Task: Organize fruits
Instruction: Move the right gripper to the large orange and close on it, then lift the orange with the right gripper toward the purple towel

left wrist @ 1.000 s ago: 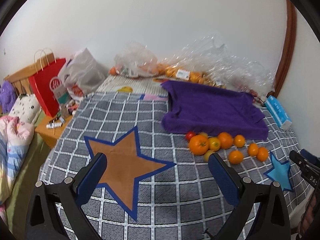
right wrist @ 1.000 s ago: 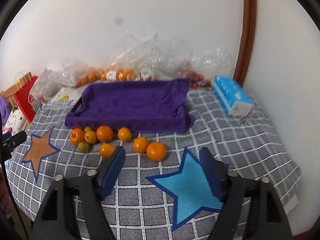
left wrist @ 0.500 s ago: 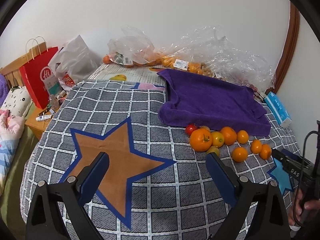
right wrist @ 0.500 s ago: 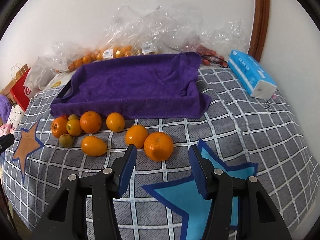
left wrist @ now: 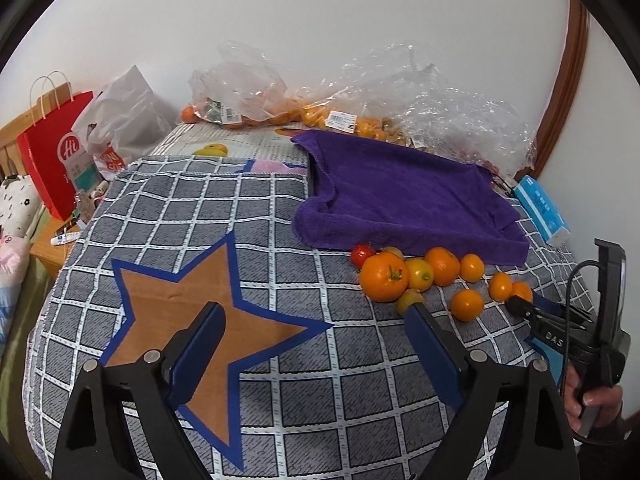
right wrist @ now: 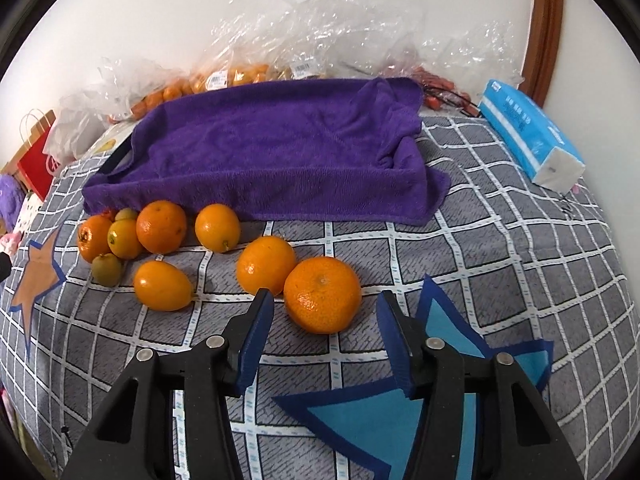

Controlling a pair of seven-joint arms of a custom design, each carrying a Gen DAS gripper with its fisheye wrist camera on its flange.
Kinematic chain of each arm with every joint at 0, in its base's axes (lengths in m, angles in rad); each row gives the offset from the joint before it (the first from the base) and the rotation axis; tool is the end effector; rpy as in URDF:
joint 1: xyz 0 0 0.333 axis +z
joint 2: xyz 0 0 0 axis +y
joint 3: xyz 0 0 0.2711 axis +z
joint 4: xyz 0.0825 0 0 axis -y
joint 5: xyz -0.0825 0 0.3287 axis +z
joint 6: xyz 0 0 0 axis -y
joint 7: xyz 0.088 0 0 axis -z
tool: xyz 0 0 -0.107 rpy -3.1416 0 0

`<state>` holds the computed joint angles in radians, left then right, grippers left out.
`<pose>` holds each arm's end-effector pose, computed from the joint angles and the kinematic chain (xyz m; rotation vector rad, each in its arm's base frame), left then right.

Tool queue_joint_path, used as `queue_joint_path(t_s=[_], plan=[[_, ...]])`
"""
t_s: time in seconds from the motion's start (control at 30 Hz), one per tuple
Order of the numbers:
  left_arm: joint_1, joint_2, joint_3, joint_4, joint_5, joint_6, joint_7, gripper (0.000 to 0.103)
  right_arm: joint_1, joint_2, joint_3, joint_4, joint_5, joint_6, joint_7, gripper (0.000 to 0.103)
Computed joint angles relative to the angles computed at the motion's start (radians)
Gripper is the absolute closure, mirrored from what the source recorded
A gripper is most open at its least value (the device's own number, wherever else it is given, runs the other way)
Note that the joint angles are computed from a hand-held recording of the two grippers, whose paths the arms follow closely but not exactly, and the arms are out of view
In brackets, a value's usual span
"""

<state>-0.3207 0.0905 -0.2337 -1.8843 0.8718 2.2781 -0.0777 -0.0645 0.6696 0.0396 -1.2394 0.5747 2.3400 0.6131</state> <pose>0.4879 -0.2763 0.4752 -2.1950 1.1388 -0.6458 0.6957 -0.0165 0.4055 -2.2223 1.1686 -0.3258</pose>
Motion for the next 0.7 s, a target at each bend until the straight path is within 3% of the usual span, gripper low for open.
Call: queue_joint_path(t_s=[0.37,0.7], plan=[[0.004,0.042,0.011,0.037,0.003,0.07,0.022,0.019,-0.033,-0.081,0.003,-0.11,0.059,0.038,-0.083,0.063],[-0.004,0.196,0.053,0.189,-0.026,0.111,0.11,0.021,-0.047,-0.121,-0.003,-0.19,0.107,0.063,-0.151,0.063]])
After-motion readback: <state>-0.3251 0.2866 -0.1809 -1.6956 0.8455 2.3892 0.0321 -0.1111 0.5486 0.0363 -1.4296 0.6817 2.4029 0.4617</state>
